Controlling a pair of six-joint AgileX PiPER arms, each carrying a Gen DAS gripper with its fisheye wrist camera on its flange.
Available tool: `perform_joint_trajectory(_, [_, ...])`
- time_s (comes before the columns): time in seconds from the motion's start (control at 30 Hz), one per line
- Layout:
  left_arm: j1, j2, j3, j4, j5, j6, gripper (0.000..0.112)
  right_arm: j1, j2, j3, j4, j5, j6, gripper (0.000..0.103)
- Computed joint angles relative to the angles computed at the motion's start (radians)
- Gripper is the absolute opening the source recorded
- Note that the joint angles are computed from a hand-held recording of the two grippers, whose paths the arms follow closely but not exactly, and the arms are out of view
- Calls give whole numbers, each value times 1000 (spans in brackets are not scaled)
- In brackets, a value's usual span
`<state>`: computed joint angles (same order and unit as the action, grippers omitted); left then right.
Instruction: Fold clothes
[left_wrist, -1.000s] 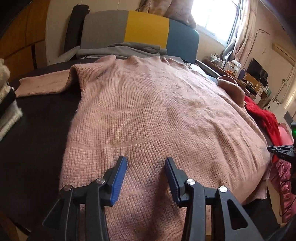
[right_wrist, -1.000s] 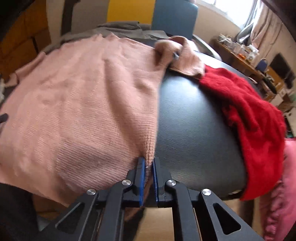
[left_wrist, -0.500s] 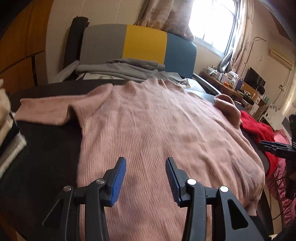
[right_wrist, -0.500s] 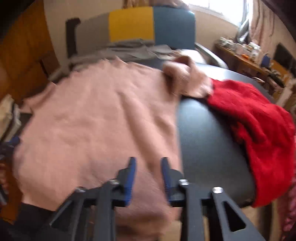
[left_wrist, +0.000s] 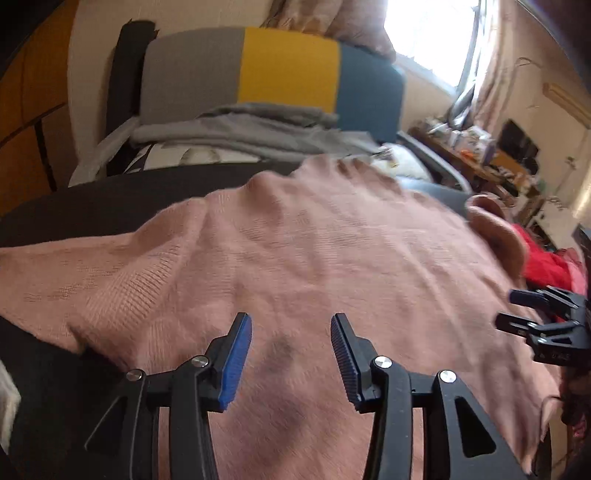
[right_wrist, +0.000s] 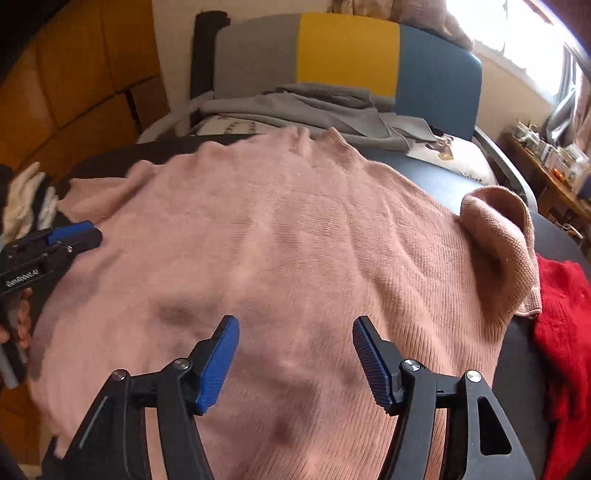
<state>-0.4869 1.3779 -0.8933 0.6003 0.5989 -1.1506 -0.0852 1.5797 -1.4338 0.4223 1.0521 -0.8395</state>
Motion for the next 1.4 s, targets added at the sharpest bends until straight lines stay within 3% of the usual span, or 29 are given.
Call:
perform_joint_trajectory(0.1, [113,48,14,-40,-35,-2,44,-16,82,-40,-37,-27,53,66])
perform_joint_trajectory(0.13, [147,22,55,-36,-83,-36,44,-29,101,-44,-43,-40,61,66])
perform_joint_trajectory(0.23, [203,-36,135,9,-136,-176,31,-106,100,23,72,-98,-44,74])
perform_joint_trajectory(0.3, [231,-68,178,29,-165,-259,24,-131,79,77,132,-134,-120,74])
perform_joint_trajectory(0.33, [234,-68,176,21,-159,-266,24,-134,74,89,144,-144,-137,74])
perform_joint_trajectory(0.4, [199,-39,123,24,-77,-248,25,-129,81,81,142,-140,-135,77])
perform_joint_trajectory(0.57, [78,29,-31,74,103,-247,39,-143,96,71,177,-117,-159,81])
perform_joint_trajectory(0.63, [36,55,-107,124,95,-199,40,-141,98,69,174,-116,-159,81])
perform_joint_trajectory(0.67, [38,74,-148,120,55,-138,40,-140,102,58,168,-109,-152,81])
perform_joint_trajectory(0.83, [144,263,-398,-78,-16,181,40,-117,167,-100,183,-9,-69,81])
perform_joint_trajectory(0.9, [185,344,-495,-156,-17,282,40,-79,196,-173,159,-31,-38,81])
perform_joint_trajectory(0.97, [222,428,-574,-195,31,328,40,-43,245,-253,120,-38,4,81])
perform_joint_trajectory(1.07, [258,500,-618,-202,96,289,40,-3,332,-362,25,-56,96,81])
perform_joint_trajectory(1.17, [268,469,-506,-120,-10,198,41,0,378,-388,-45,-86,158,81])
perform_joint_trajectory(1.33, [228,490,-568,-64,109,137,42,-27,419,-429,-41,-50,194,86])
perform_joint_trajectory(1.4, [206,452,-544,-52,98,80,40,-45,418,-449,1,-7,162,86])
